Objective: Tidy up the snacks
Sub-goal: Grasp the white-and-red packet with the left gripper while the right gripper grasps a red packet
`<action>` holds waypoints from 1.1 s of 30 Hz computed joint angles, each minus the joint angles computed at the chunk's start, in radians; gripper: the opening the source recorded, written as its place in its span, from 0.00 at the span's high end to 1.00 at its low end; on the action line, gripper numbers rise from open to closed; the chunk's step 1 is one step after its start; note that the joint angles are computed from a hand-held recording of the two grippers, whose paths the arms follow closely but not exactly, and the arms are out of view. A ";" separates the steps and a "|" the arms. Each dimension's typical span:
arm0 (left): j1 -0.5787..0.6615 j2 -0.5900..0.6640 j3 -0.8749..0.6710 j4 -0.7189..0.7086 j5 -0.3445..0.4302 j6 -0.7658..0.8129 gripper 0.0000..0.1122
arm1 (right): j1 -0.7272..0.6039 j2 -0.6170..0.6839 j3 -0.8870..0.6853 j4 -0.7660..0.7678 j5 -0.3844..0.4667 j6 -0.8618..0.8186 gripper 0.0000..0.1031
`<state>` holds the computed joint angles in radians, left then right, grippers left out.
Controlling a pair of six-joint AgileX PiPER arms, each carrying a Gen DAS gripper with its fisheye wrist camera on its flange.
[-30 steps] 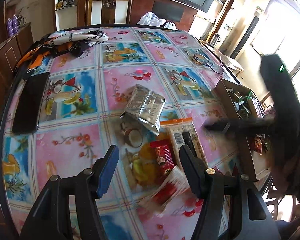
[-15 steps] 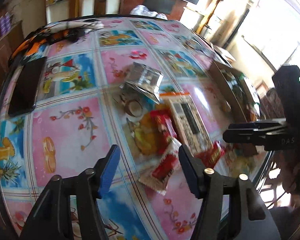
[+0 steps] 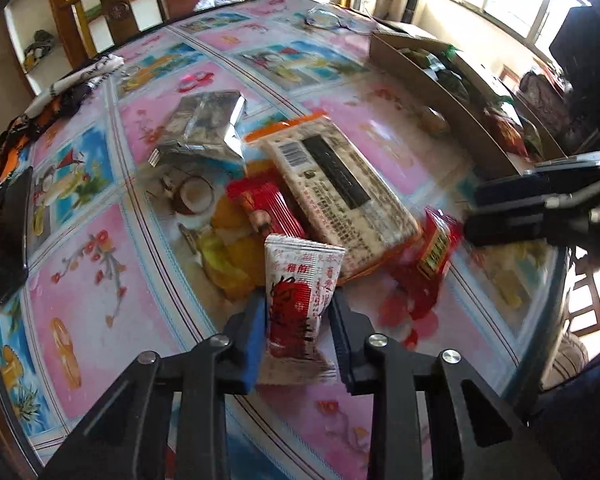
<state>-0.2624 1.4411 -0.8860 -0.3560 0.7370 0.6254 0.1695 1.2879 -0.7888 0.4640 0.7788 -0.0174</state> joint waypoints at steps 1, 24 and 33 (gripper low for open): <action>0.004 0.005 -0.006 -0.001 0.001 -0.006 0.76 | 0.005 0.016 -0.012 -0.002 0.001 -0.009 0.39; 0.111 0.004 0.001 -0.064 0.012 0.009 0.79 | 0.183 0.119 -0.086 -0.040 0.071 -0.157 0.38; 0.122 -0.008 0.011 -0.057 0.008 -0.008 0.83 | 0.419 0.157 -0.110 -0.341 -0.022 0.046 0.79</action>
<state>-0.1404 1.4335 -0.8750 -0.4131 0.7446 0.6173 0.5884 1.4447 -0.8988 0.1231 0.7573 0.0290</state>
